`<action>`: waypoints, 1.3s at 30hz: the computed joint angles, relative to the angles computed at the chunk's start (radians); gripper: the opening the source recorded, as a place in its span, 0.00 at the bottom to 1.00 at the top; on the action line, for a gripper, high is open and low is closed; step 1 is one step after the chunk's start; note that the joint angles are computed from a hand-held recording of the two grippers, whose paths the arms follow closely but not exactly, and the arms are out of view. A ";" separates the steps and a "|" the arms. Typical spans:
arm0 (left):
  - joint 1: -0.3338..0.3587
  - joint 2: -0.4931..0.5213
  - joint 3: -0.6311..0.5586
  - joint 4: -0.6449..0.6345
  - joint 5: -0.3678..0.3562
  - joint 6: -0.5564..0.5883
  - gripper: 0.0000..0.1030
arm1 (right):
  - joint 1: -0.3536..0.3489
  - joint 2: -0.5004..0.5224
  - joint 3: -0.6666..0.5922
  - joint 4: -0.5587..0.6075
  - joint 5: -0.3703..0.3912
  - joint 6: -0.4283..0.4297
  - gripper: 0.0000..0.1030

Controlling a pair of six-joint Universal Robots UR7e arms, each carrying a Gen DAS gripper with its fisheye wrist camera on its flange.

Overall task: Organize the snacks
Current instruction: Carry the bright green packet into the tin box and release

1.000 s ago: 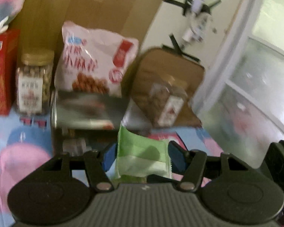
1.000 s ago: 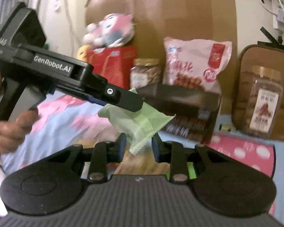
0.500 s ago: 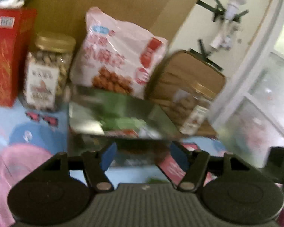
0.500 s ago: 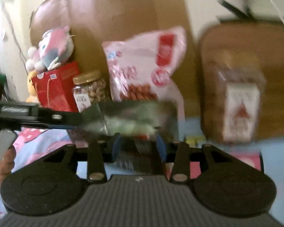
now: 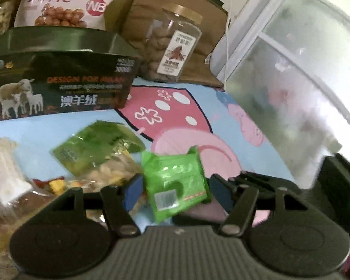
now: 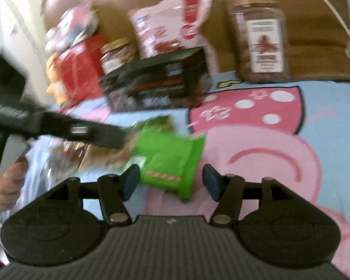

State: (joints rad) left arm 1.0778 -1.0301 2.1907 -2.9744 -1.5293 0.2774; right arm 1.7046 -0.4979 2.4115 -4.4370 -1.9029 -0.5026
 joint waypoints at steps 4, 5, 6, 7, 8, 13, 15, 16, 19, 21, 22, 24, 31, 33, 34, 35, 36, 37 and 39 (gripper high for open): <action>-0.022 -0.015 0.046 -0.056 0.045 -0.008 0.58 | 0.091 0.116 -0.095 -0.086 -0.166 -0.201 0.64; -0.025 -0.025 0.056 -0.062 0.054 -0.014 0.55 | 0.093 0.126 -0.098 -0.106 -0.170 -0.215 0.62; -0.026 -0.031 0.058 -0.063 0.056 -0.020 0.52 | 0.091 0.127 -0.095 -0.118 -0.169 -0.212 0.54; -0.022 -0.041 0.056 -0.050 0.046 -0.028 0.46 | 0.089 0.128 -0.094 -0.133 -0.174 -0.206 0.47; -0.014 -0.049 0.048 -0.025 0.021 -0.039 0.44 | 0.082 0.119 -0.085 -0.133 -0.163 -0.189 0.40; -0.030 -0.082 0.065 -0.064 0.011 -0.033 0.44 | 0.102 0.118 -0.099 -0.187 -0.105 -0.191 0.37; -0.031 -0.093 0.065 -0.082 0.008 -0.031 0.44 | 0.121 0.117 -0.113 -0.192 -0.087 -0.210 0.37; -0.031 -0.097 0.062 -0.089 0.006 -0.032 0.44 | 0.127 0.115 -0.126 -0.184 -0.080 -0.218 0.37; -0.022 -0.111 0.046 -0.094 0.001 -0.025 0.44 | 0.137 0.103 -0.168 -0.140 -0.072 -0.235 0.35; -0.015 -0.111 0.026 -0.091 0.009 -0.017 0.44 | 0.130 0.088 -0.187 -0.091 -0.056 -0.227 0.33; -0.013 -0.108 0.013 -0.091 0.016 -0.013 0.44 | 0.128 0.080 -0.202 -0.062 -0.048 -0.222 0.33; -0.004 -0.095 -0.020 -0.087 0.030 -0.011 0.44 | 0.126 0.072 -0.228 -0.027 -0.037 -0.228 0.33; 0.022 0.014 -0.205 -0.130 0.109 0.015 0.45 | 0.133 0.039 -0.428 0.207 -0.009 -0.211 0.33; 0.028 0.060 -0.270 -0.139 0.162 0.021 0.52 | 0.126 0.049 -0.506 0.260 -0.009 -0.229 0.33; 0.032 0.073 -0.297 -0.116 0.189 0.007 0.56 | 0.126 0.054 -0.545 0.301 -0.028 -0.234 0.33; 0.037 0.082 -0.318 -0.091 0.214 -0.025 0.56 | 0.129 0.062 -0.584 0.340 -0.062 -0.238 0.34; 0.049 0.081 -0.328 -0.068 0.203 -0.048 0.57 | 0.131 0.071 -0.605 0.348 -0.085 -0.240 0.34; 0.063 0.074 -0.329 -0.057 0.171 -0.052 0.59 | 0.129 0.073 -0.606 0.339 -0.089 -0.239 0.34; 0.072 0.051 -0.296 -0.079 0.159 -0.045 0.59 | 0.114 0.054 -0.554 0.302 -0.051 -0.218 0.37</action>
State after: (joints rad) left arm 1.1500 -0.9792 1.8944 -3.0535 -1.3701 0.2326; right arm 1.8188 -0.4438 1.8580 -4.1354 -1.9540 -0.7201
